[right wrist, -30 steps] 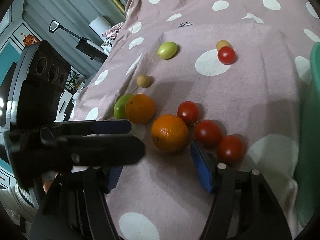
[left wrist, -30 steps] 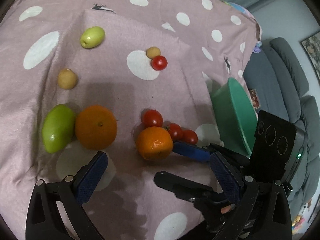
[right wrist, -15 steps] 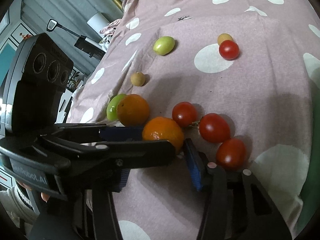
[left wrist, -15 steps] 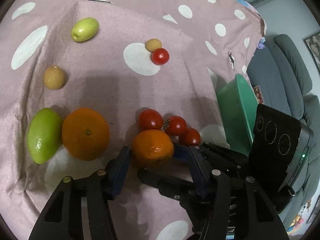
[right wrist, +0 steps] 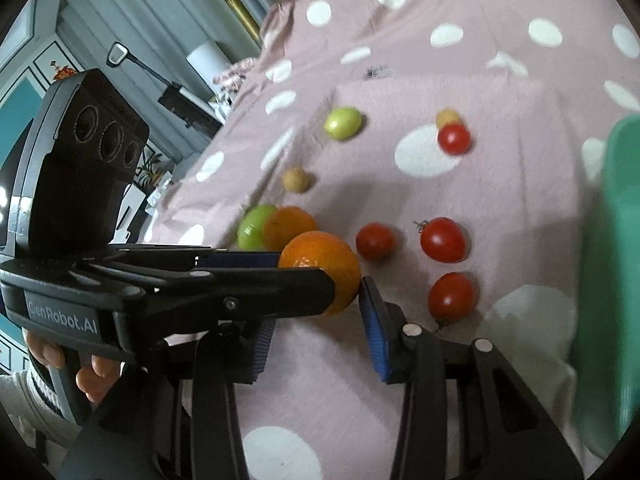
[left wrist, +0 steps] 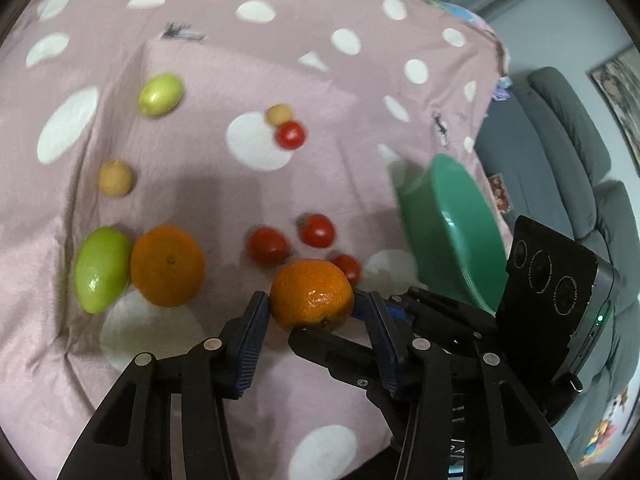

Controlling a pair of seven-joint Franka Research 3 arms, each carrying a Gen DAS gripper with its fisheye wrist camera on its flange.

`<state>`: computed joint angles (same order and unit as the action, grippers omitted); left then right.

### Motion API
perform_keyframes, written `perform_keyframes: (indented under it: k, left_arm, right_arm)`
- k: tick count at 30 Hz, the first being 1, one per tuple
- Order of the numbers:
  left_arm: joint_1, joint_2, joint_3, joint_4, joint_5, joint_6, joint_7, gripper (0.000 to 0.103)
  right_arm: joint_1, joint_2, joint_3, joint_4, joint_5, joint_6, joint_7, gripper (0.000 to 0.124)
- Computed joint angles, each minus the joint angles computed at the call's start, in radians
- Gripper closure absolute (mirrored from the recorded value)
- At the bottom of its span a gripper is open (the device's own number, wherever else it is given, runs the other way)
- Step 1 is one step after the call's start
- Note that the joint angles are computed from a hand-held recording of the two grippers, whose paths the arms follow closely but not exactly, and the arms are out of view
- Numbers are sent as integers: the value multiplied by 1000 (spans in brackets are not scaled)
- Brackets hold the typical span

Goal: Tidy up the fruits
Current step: 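Carry the orange over the green bowl and open the left tool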

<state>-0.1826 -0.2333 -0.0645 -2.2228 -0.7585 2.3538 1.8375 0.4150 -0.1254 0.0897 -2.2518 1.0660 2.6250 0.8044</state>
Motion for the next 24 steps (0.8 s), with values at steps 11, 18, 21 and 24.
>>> perform_keyframes:
  k: [11, 18, 21, 24]
  left_arm:
    - [-74, 35, -45, 127, 22, 26, 41, 54]
    - [-92, 151, -104, 266, 28, -8, 72, 54]
    - [-87, 196, -124, 306, 21, -32, 77, 54]
    - [-79, 233, -145, 333, 27, -53, 62, 54]
  right_arm:
    - [10, -184, -49, -125, 49, 159, -53, 82]
    - [-10, -262, -99, -208, 18, 221, -5, 82]
    - [-22, -268, -113, -230, -11, 230, 36, 82]
    - [-34, -262, -118, -244, -47, 232, 85, 81]
